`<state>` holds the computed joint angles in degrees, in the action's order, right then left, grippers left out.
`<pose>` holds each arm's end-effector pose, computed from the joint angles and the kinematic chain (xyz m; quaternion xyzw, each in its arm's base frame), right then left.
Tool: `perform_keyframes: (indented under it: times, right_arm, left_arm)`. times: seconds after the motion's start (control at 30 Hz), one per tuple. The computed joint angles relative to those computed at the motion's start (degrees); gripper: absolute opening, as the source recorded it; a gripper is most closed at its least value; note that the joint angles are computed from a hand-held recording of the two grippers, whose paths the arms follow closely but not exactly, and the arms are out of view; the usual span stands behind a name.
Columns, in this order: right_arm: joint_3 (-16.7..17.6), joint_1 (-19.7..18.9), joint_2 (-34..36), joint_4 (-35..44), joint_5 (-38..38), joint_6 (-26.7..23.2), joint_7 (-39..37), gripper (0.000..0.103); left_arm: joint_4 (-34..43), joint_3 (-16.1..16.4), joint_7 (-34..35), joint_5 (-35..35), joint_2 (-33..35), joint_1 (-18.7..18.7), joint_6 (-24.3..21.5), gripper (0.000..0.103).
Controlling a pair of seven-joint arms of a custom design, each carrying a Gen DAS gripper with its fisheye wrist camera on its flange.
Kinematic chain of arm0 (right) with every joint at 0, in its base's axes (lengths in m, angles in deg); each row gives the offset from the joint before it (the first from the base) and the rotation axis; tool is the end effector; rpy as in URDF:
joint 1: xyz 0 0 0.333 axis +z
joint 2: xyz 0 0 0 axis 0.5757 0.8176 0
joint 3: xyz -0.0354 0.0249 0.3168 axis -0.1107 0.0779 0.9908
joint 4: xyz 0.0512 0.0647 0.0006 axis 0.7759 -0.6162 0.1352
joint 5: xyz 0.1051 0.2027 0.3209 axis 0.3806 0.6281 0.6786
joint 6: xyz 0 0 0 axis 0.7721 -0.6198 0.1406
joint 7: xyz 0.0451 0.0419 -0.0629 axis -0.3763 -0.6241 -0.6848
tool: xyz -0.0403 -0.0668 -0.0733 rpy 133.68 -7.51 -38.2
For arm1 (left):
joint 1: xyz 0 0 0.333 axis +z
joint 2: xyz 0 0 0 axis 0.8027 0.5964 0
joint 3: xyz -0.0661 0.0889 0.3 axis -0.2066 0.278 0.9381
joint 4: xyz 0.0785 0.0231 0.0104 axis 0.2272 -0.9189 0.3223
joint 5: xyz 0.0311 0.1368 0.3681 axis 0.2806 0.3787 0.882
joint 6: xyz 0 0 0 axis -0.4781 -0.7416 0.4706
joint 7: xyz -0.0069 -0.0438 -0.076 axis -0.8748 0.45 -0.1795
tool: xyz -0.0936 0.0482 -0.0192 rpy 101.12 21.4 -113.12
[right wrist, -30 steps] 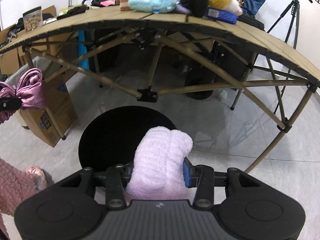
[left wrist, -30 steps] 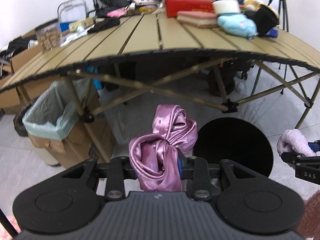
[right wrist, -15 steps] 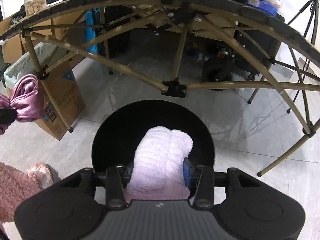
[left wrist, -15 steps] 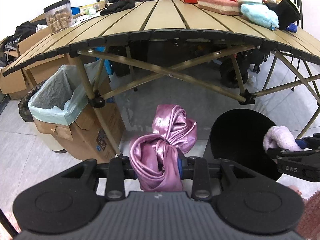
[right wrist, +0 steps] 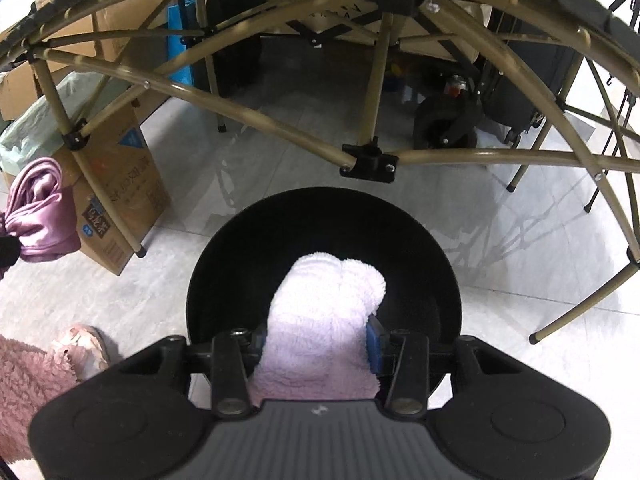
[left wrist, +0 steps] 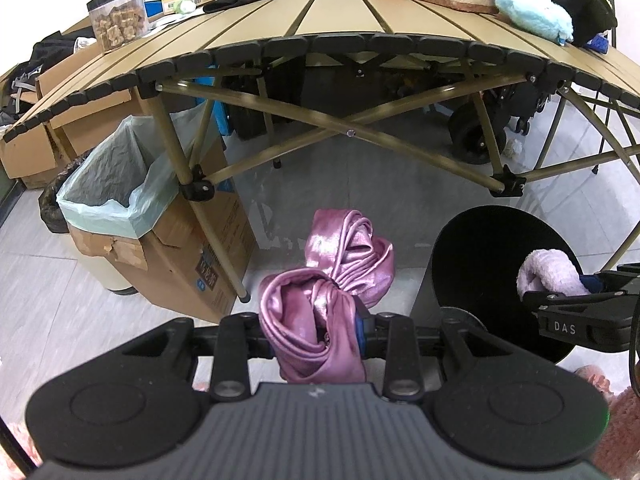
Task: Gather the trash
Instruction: 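Lower the lilac towel into the black bin and open the right gripper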
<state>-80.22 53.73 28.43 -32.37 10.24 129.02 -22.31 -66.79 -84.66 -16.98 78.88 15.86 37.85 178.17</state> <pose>0.6492 0.2929 0.5674 -0.8827 0.3847 -0.1063 0.2481 0.4927 -0.2522 0.6572 -0.8255 0.4633 -0.1077 0.3040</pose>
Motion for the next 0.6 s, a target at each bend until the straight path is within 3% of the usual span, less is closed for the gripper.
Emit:
perform_keyframes:
  times: [0.23, 0.3, 0.33, 0.4, 0.6]
  right_arm:
    - [-0.30, 0.18, 0.17, 0.37, -0.36, -0.23, 1.41, 0.053]
    - [-0.47, 0.24, 0.22, 0.39, -0.66, 0.21, 2.41, 0.063]
    - [-0.58, 0.30, 0.40, 0.66, -0.94, 0.20, 2.98, 0.080]
    - [-0.78, 0.37, 0.58, 0.87, -1.42, 0.51, 4.15, 0.099]
    - [-1.22, 0.51, 1.12, 1.46, -3.30, 0.27, 6.51, 0.103]
  left_arm:
    - [0.27, 0.06, 0.22, -0.29, 0.26, -0.03, -0.13, 0.033]
    - [0.25, 0.10, 0.23, -0.32, 0.27, -0.04, -0.09, 0.033]
    - [0.25, 0.10, 0.23, -0.32, 0.27, -0.05, -0.09, 0.033]
    - [0.32, 0.13, 0.27, -0.43, 0.42, -0.06, -0.09, 0.033]
    - [0.40, 0.17, 0.60, -0.67, 0.57, -0.18, -0.06, 0.033]
